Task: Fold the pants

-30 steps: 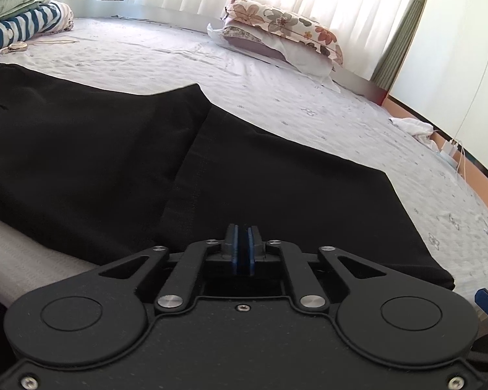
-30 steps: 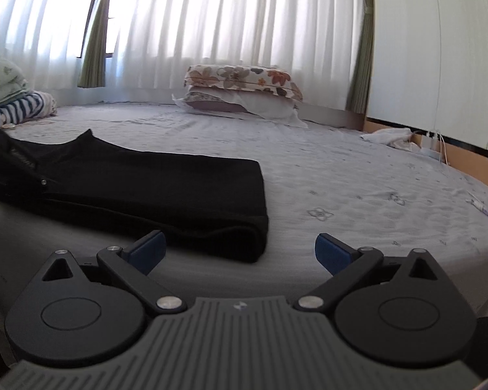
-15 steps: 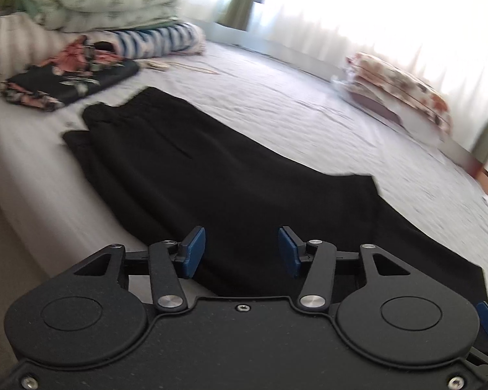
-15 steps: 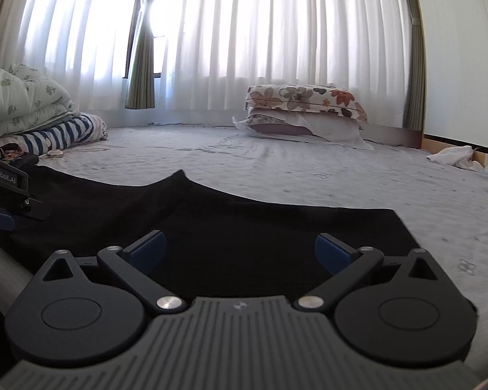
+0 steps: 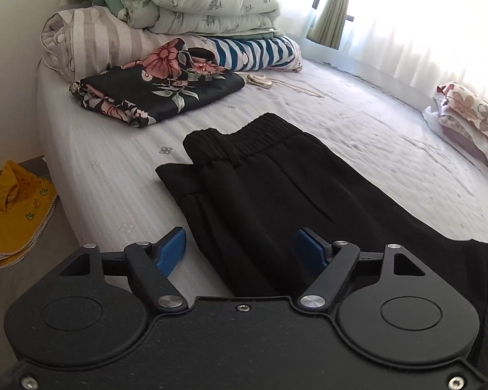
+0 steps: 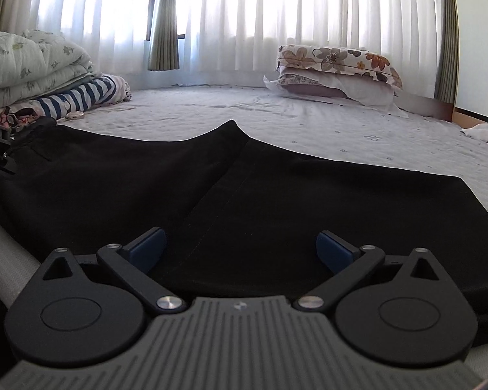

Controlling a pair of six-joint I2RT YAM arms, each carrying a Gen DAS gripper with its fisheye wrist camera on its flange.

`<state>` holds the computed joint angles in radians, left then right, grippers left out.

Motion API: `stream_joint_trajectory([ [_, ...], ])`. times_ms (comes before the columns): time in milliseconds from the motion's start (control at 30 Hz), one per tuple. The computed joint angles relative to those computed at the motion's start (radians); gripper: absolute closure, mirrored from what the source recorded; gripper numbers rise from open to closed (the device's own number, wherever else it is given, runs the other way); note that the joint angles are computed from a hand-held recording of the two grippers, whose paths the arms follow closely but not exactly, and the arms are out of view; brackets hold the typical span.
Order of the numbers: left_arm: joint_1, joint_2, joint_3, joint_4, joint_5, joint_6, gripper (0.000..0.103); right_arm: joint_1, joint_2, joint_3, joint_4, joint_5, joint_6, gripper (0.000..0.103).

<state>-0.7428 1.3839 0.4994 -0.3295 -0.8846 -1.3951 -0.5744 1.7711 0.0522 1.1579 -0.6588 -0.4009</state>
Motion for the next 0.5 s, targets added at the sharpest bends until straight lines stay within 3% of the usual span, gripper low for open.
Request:
stream_joint_trajectory([
  [233,0.058,0.026,-0.022,0.105,-0.026,-0.022,0.018,-0.001,-0.013,0.009,-0.037,-0.014,-0.021,0.000],
  [367,0.098,-0.012,-0.151,0.341,-0.060,-0.099,0.013,-0.002,0.001,0.007,-0.016,-0.014,-0.022,0.000],
  [500,0.127,-0.003,-0.195,0.445,-0.090,-0.161,0.012,-0.002,0.004,0.006,-0.013,-0.014,-0.022,0.000],
])
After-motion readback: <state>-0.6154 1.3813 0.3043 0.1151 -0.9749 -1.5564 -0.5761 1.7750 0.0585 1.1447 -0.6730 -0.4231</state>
